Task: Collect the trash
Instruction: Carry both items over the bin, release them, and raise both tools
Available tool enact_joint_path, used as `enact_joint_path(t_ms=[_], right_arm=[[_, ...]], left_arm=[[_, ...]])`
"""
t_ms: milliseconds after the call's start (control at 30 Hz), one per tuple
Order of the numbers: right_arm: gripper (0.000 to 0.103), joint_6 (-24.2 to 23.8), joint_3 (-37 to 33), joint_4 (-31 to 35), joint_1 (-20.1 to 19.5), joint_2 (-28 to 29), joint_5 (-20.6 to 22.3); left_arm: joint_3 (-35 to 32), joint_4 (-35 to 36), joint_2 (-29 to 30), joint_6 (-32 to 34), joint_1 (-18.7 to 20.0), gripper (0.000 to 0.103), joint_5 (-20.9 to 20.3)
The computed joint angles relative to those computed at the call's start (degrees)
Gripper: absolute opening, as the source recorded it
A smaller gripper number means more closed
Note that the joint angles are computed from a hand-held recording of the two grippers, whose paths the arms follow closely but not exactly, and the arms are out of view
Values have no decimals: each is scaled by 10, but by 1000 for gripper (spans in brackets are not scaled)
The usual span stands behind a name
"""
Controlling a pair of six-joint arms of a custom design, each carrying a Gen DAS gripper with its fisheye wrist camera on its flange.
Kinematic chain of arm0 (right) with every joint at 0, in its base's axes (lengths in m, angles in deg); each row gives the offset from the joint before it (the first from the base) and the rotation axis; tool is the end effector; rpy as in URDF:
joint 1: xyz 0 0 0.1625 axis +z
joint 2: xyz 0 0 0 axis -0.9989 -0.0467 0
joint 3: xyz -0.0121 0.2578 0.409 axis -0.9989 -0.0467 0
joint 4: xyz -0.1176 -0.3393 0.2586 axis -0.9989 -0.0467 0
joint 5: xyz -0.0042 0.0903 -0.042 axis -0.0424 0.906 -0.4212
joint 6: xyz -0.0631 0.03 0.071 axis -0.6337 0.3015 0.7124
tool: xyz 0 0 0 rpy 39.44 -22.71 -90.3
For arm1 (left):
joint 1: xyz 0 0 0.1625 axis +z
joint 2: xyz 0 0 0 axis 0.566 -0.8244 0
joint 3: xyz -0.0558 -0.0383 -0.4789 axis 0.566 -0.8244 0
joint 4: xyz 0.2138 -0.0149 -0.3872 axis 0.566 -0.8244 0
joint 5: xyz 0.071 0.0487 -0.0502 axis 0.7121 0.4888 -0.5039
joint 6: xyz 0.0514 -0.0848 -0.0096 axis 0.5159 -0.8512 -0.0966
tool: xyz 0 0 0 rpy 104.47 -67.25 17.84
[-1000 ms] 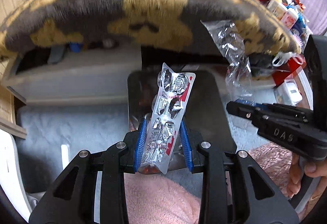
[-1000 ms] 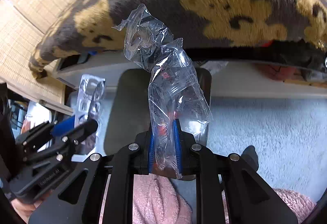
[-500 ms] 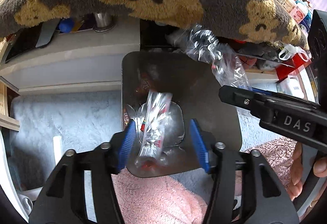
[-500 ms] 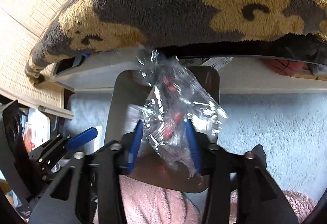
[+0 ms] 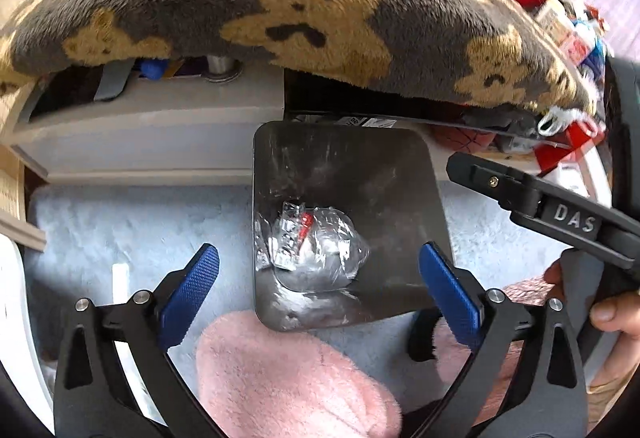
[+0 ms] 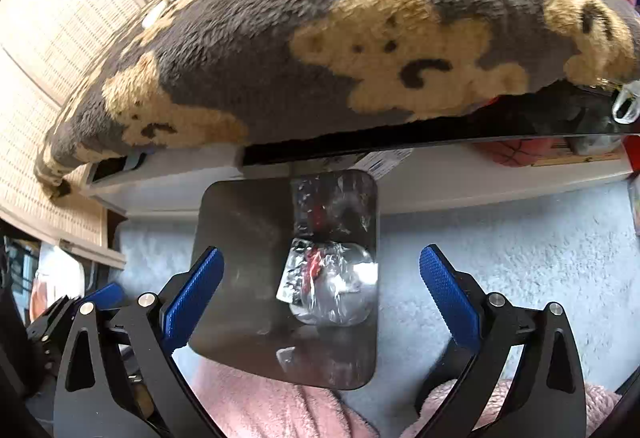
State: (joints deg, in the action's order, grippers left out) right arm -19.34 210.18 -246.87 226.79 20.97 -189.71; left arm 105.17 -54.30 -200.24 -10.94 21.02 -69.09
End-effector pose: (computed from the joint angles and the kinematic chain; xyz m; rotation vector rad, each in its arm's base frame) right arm 0.4056 -0.2686 -0.0517 -0.2900 -2.4325 0.8230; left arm -0.0056 -0.3243 0.3663 0.7382 2.5767 -0.1994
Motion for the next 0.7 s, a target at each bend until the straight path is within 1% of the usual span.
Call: enact_joint_path(t_ms=[133, 233, 300, 333, 433, 600, 700], right_arm=[[99, 9, 8, -3, 4, -9, -1], [99, 2, 8, -14, 13, -22, -6], [99, -14, 4, -29, 20, -29, -14], [99, -22, 1, -28, 24, -38, -24], [99, -37, -13, 3, 26, -64, -54], [99, -78, -32, 12, 7, -99, -90], [99, -107, -48, 20, -6, -109, -113]], left_arm=[[-9, 12, -4, -9, -4, 95, -5], [-18, 15, -7, -7, -12, 95, 1], [-27, 8, -3, -4, -20, 95, 13], [-31, 2, 0, 0, -19, 95, 17], [-49, -24, 18, 11, -23, 95, 30], [-82, -82, 61, 39, -25, 95, 46], [-107, -137, 102, 59, -16, 95, 57]])
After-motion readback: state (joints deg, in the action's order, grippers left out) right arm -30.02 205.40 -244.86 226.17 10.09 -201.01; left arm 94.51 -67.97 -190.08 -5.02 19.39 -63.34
